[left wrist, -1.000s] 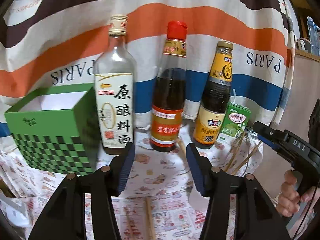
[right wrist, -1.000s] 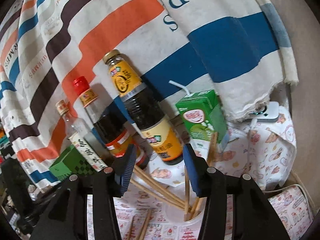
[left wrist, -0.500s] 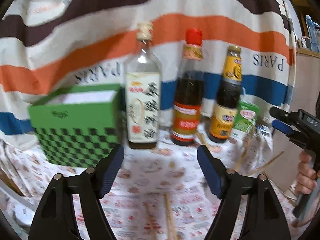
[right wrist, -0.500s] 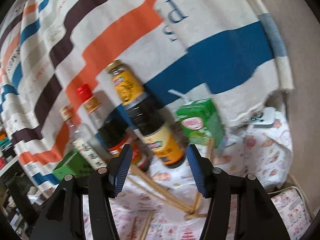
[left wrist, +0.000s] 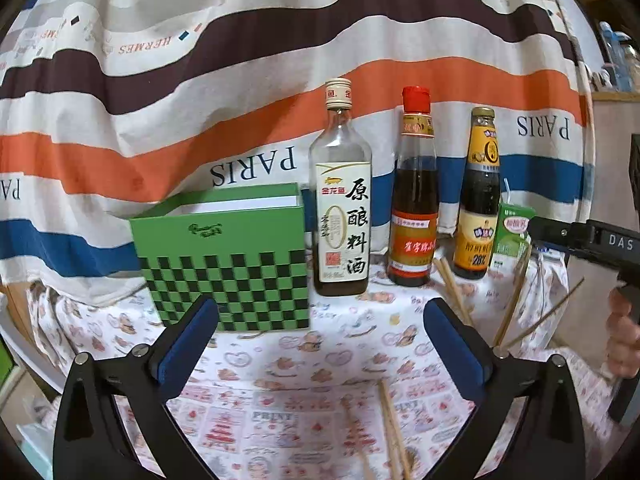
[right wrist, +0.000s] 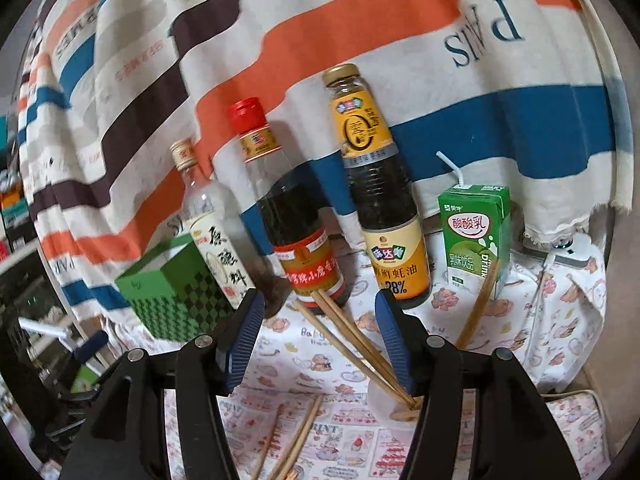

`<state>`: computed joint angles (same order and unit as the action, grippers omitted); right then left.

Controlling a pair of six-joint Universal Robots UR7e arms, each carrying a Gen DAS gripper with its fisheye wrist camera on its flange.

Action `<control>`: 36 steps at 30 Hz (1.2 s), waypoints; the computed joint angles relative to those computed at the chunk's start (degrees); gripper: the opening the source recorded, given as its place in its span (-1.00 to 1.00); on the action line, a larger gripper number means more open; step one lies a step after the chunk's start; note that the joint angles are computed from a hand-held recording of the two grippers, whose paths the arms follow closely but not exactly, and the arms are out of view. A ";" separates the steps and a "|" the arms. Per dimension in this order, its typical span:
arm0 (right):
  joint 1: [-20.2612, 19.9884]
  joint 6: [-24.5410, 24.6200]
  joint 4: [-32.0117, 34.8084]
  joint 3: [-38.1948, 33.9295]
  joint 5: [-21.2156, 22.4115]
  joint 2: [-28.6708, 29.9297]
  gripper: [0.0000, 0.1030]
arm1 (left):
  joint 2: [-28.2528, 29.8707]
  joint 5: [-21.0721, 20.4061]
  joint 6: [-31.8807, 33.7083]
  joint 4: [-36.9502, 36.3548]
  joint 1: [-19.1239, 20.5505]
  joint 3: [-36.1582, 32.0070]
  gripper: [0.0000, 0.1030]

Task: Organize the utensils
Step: 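Raise both open tools away from the cup, then lower the left tool onto a loose chopstick and grasp it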

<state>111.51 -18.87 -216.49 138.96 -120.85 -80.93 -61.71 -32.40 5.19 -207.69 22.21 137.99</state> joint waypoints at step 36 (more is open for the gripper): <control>-8.51 7.02 -8.17 7.23 -8.59 17.27 0.28 | 2.11 -13.84 -21.96 29.57 6.12 4.79 0.23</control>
